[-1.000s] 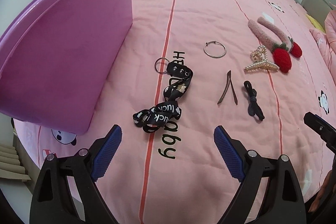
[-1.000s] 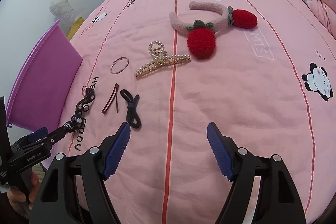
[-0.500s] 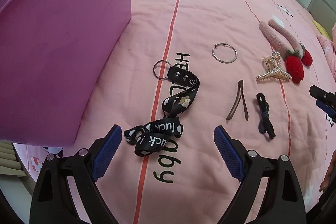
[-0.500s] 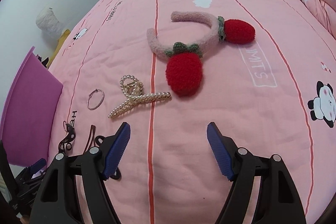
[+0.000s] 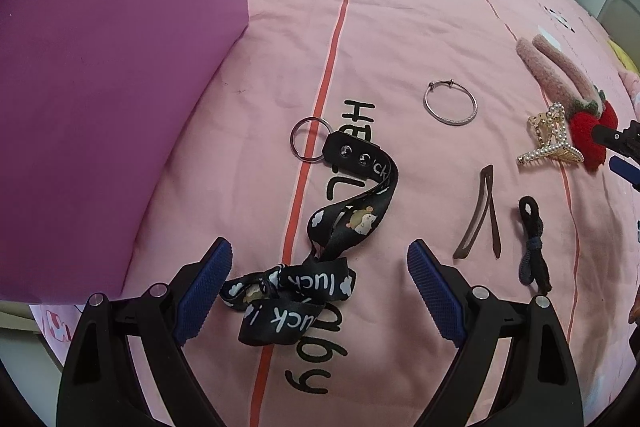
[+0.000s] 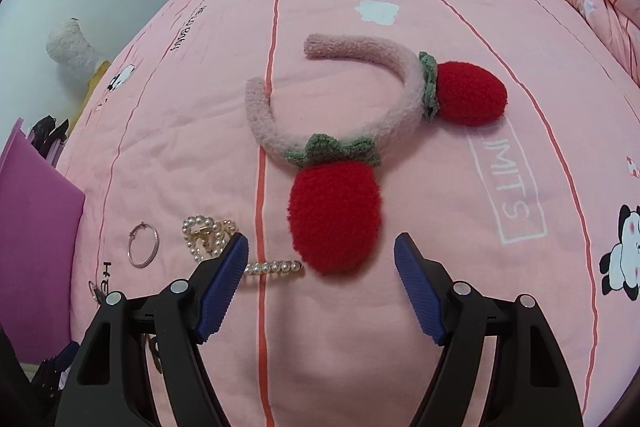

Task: Organize jewelry
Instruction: 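Grasp the pink strawberry headband with the right tool while the left tool grasps the black ribbon keychain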

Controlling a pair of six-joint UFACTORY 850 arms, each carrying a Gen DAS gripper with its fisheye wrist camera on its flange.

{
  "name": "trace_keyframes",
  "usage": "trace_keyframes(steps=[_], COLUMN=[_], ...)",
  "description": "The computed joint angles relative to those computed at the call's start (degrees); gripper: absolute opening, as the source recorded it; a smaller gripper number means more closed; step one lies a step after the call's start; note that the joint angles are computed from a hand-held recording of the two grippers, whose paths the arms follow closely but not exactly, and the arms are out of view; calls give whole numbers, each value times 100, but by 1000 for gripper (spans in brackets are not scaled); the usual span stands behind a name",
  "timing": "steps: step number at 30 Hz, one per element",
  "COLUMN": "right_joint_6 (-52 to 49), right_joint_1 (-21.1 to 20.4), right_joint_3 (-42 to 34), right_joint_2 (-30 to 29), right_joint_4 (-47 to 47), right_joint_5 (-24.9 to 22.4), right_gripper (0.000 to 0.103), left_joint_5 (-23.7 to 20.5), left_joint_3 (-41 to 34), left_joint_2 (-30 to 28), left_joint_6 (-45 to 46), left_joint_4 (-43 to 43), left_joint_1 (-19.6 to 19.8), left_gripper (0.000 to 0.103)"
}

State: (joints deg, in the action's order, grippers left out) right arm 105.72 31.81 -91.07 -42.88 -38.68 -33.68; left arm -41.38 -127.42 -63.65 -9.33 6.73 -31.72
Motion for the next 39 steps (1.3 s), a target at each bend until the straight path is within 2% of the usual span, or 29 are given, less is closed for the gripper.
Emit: trace_keyframes(steps=[10,23,24,26,29,32,34,36,39], right_joint_6=[-752,-1207,-1238,-1230,-1212,-1272,-1229,-1110,-941], right_joint_1=[-226,-226,-221,-204,-197,-178,-160,-140,-117], right_joint_3=[-366,-978,-1016,-1063,-1048,-1089,-1077,-986,-790], right_joint_2=[-366,-814,-839,-865,-841,-859,-852,-792,-653], right_joint_4=[692,707,708,650,621,595,535,458,361], right_joint_5=[-127,-843,-892,-999,-1020,-1076,-1081,-1001,-820], right_gripper=[72,71,70,59,47,41,39,37,36], left_joint_5=[-95,-312,-363,-453,-396,-162,-139,-119,-71], left_joint_3=[-338,-889,-988,-1142,-1112,-776,-702,-644,-538], left_joint_2=[-268,-668,-728,-809,-779,-584,-533,-487,-398], left_joint_6=[-66,-419,-423,-376,-237,-167,-217,-205,-112], left_joint_4=[11,396,383,225,74,30,94,89,5], left_joint_1=[3,-90,-88,-69,-61,-63,-68,-61,-41], left_gripper=[87,86,86,82,67,43,20,9,4])
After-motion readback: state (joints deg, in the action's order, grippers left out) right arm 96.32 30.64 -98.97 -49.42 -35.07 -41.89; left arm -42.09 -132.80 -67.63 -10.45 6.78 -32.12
